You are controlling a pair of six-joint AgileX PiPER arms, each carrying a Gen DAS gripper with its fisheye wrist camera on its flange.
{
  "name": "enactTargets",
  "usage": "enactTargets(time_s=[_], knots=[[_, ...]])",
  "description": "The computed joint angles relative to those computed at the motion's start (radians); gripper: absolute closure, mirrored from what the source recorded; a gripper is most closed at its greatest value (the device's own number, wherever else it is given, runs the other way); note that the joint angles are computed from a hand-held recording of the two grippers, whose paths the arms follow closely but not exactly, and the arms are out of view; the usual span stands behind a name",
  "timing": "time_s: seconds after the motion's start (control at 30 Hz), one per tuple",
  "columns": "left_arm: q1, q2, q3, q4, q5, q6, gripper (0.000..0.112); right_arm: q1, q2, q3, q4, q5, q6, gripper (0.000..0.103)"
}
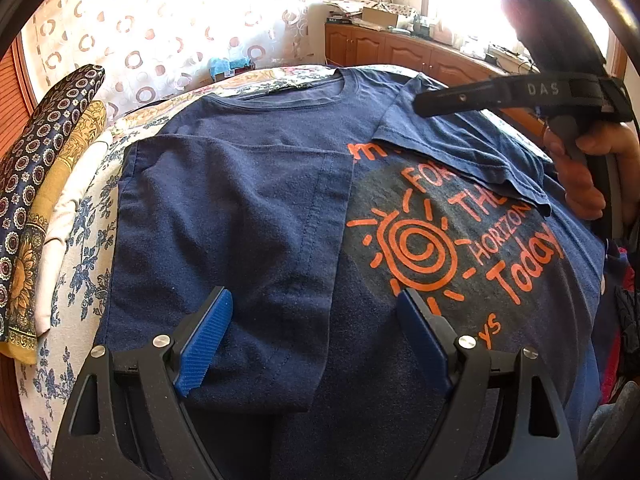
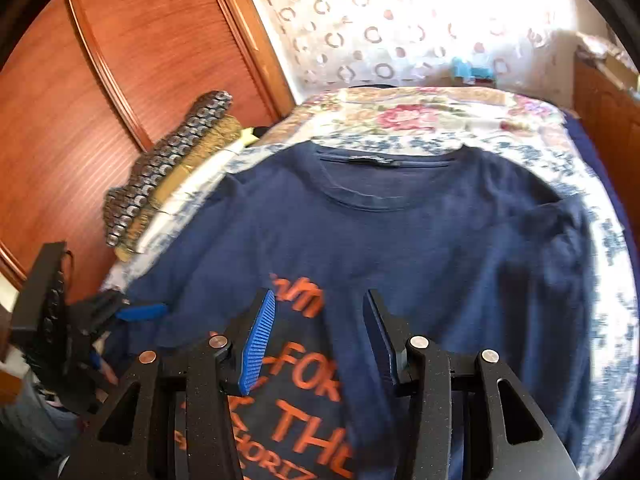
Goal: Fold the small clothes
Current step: 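Move both grippers down to the shirt's hem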
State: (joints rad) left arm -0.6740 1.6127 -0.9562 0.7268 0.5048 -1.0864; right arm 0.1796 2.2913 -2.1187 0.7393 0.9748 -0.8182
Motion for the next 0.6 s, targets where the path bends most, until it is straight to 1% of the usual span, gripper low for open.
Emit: enactTargets(time_s=[0.03, 0.1, 0.17, 0.23, 0.3, 0.33, 0.37, 0.4, 0.43, 0.47, 0.53, 0.57, 0.6], knots=[[0.003, -0.004, 0.002, 0.002, 0.001, -0.007, 0.028, -0.004, -0.021, 0.028, -0.007, -0.014, -0.007, 0.055], [0.008, -0.024, 0.015, 0.03, 0.006, -0.049, 0.028, -0.007, -0.029, 0.04, -0.033, -0.045, -0.002, 0.055], [0.017, -0.059, 0.025, 0.043, 0.013, -0.051, 0.028, -0.002, -0.037, 0.045, -0.073, -0.076, 0.019, 0.055], [0.026, -0.098, 0.031, 0.079, 0.035, -0.067, 0.027, -0.001, -0.029, 0.017, -0.109, -0.077, 0.049, 0.055], [0.053, -0.124, 0.027, 0.082, 0.045, -0.046, 0.028, 0.009, -0.029, -0.003, -0.147, -0.082, 0.084, 0.055], [0.075, -0.13, 0.017, 0.077, 0.05, -0.025, 0.027, 0.007, -0.019, -0.04, -0.166, -0.066, 0.104, 0.055], [0.107, -0.128, -0.005, 0.064, 0.062, 0.008, 0.027, 0.011, -0.001, -0.074, -0.188, -0.068, 0.128, 0.052], [0.127, -0.126, -0.015, 0.055, 0.066, 0.028, 0.027, 0.012, 0.003, -0.089, -0.208, -0.076, 0.147, 0.046], [0.156, -0.119, -0.033, 0.041, 0.068, 0.054, 0.028, 0.015, -0.016, -0.069, -0.221, -0.091, 0.157, 0.042], [0.193, -0.108, -0.055, 0.021, 0.06, 0.089, 0.027, 0.019, -0.007, -0.085, -0.239, -0.097, 0.175, 0.039], [0.263, -0.073, -0.101, -0.035, 0.034, 0.17, 0.029, 0.024, 0.021, -0.133, -0.275, -0.092, 0.209, 0.035], [0.29, -0.048, -0.129, -0.062, 0.033, 0.208, 0.03, 0.024, 0.051, -0.187, -0.298, -0.074, 0.231, 0.033], [0.308, -0.032, -0.147, -0.078, 0.036, 0.232, 0.035, 0.026, 0.086, -0.249, -0.328, -0.055, 0.257, 0.033]])
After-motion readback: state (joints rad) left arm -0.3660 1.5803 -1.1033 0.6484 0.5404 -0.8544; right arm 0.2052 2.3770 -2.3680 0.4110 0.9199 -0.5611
